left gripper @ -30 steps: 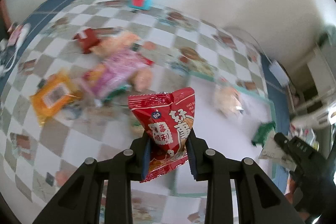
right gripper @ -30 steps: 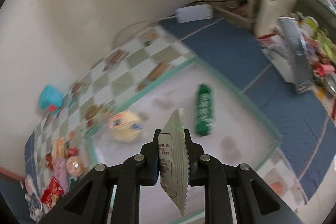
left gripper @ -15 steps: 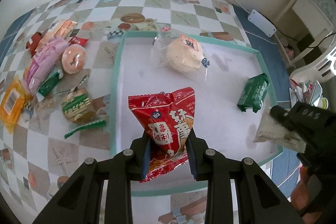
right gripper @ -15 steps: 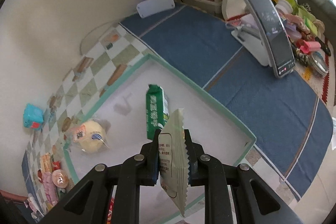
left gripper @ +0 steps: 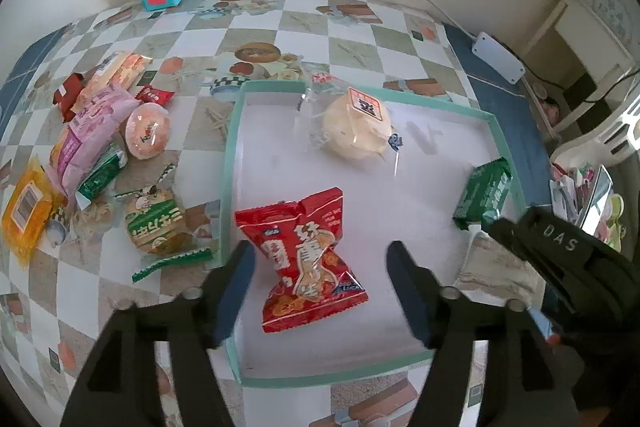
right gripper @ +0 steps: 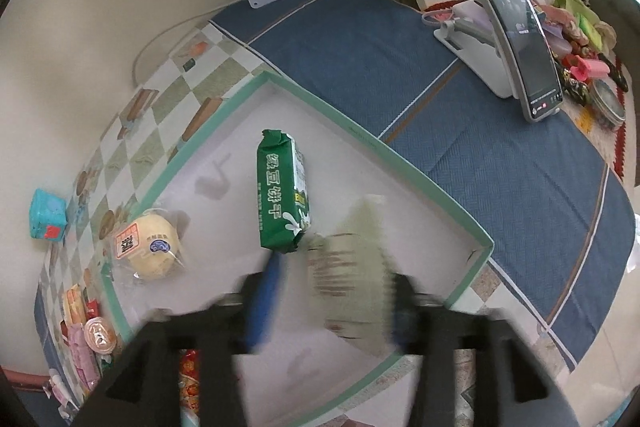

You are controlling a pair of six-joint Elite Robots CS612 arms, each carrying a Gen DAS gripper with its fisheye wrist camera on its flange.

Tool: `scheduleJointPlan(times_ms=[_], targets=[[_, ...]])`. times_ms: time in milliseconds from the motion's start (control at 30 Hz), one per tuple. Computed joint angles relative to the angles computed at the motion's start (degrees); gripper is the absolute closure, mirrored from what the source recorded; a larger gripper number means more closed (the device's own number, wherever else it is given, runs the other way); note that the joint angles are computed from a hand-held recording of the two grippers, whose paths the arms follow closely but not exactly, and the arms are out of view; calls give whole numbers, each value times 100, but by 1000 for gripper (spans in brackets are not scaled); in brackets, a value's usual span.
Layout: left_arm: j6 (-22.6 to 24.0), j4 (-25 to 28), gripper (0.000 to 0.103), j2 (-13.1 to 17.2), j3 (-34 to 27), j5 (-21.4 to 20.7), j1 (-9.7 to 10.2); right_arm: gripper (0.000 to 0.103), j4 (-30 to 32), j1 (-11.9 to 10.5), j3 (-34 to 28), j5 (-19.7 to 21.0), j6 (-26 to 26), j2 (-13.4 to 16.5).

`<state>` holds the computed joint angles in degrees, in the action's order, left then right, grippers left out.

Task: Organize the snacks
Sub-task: 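Carry the red bag and white packet into the tray and release both, then move both tools back over the snack pile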

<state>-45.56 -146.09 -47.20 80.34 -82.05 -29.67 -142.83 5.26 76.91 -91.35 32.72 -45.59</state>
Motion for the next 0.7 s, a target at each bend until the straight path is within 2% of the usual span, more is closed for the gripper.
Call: scheduleJointPlan(times_ms=[100, 200, 333, 700], targets=[[-77, 17, 30, -18, 22, 15, 19, 25, 10, 4, -5, -12, 15, 10], [-231, 37, 13, -40, 56, 127, 35, 15, 16, 7, -10, -2, 26, 24], [-420, 8, 13, -70, 111, 203, 66, 1, -8, 13, -9, -5, 23, 30], [-1052, 281, 10, -122, 206, 307, 157, 0, -112, 69, -41, 13, -287, 43]])
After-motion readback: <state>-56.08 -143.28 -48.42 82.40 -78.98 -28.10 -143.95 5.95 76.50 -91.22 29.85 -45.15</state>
